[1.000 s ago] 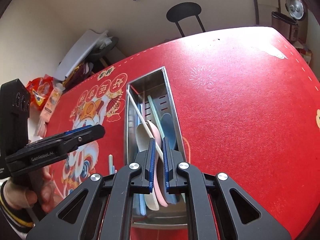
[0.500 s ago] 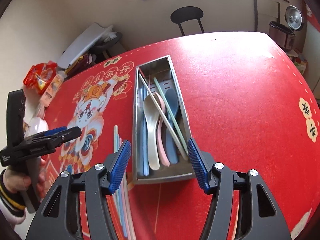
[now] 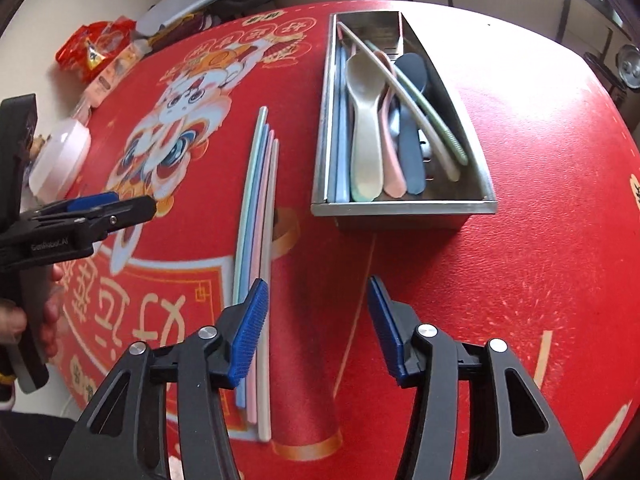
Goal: Organize utensils
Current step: 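Withdraw both tools from the caddy toward the remaining chopsticks, then close the right tool on a beige chopstick while the left tool moves to the green chopstick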
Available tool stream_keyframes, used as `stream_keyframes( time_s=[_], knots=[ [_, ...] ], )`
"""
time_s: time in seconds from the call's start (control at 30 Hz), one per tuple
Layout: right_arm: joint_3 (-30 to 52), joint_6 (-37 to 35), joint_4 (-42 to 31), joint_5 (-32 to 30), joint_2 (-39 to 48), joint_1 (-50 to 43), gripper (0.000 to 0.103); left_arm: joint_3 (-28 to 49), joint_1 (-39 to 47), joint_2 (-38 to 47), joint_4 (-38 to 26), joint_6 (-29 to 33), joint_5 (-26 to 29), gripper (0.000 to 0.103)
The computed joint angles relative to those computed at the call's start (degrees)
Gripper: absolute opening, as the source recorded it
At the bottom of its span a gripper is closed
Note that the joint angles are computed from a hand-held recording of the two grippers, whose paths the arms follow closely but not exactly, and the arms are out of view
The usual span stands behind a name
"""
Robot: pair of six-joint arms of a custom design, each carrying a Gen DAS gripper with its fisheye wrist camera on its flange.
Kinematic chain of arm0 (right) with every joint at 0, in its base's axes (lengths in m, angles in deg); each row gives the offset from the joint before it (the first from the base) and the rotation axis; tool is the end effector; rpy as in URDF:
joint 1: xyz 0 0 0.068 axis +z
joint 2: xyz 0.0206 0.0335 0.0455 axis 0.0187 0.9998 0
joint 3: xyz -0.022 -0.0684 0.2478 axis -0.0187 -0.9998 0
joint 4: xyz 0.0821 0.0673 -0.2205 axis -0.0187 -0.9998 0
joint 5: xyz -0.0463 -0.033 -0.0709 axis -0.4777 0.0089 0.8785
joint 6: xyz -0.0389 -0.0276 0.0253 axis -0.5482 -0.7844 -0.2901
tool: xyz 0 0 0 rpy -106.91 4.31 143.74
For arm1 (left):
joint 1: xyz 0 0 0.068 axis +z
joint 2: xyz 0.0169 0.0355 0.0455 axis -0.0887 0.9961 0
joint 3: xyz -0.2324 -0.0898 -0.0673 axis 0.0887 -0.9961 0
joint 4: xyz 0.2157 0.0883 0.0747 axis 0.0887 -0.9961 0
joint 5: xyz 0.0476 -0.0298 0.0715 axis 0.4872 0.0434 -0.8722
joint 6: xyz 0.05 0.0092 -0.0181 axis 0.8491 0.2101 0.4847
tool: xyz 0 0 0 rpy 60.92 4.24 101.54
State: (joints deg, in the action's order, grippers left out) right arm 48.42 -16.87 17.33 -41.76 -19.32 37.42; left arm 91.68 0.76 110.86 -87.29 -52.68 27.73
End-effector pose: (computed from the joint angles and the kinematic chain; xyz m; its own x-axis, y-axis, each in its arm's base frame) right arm 0.1624 0.1112 0.2319 -0.8543 0.3612 -0.3739 0.2946 0.9289 0.2243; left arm 0.3007 0.0184 0.2538 -0.7891 0.4844 -0.3776 0.5645 0.8144 -0.1348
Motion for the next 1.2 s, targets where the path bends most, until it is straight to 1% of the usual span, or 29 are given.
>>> stream_keyframes(
  time_s=[0.1,0.17,0.43,0.53,0.6,0.67,0.77,0.83,0.97,1.07,1.2],
  knots=[
    [0.5,-0.8,1.4,-0.2,2.7,1.1,0.037,0.2,1.7,0.1,-0.2,0.4,0.3,0.092],
    [0.8,-0.9,2.2,-0.5,3.7,1.5,0.037,0.5,2.5,0.2,-0.4,0.8,0.5,0.092],
    [2.1,-1.8,2.7,-0.6,6.9,1.7,0.028,0.9,4.1,0.2,-1.4,1.5,1.1,0.092],
    [1.7,-2.5,3.4,-1.2,6.4,1.5,0.019,0.8,3.9,0.2,-1.4,1.3,1.2,0.092],
    [1.8,-3.3,3.5,-1.4,6.6,1.7,0.011,0.7,3.6,0.2,-1.5,1.2,1.4,0.092],
    [2.1,-4.1,3.1,-1.6,6.6,1.9,0.006,0.7,3.1,0.2,-1.8,1.1,1.8,0.092],
    [1.7,-4.4,2.6,-2.3,5.8,1.7,0.005,0.2,1.5,-0.1,-1.9,0.3,1.7,0.092],
    [0.8,-4.0,2.4,-2.6,4.5,1.3,0.005,-0.1,0.4,-0.3,-2.4,-0.1,2.9,0.092],
    [-1.1,-2.8,1.8,-2.8,1.6,0.6,0.005,-2.4,-3.7,-1.9,-0.8,-1.9,3.1,0.086],
    [-2.6,-2.1,1.7,-3.0,-0.4,0.1,0.005,-4.9,-7.4,-3.2,2.1,-4.3,1.8,0.086],
    [-3.7,-2.1,2.0,-3.2,-1.9,-0.1,0.005,-7.8,-11.5,-4.1,6.6,-7.4,-1.7,0.086]
  ],
)
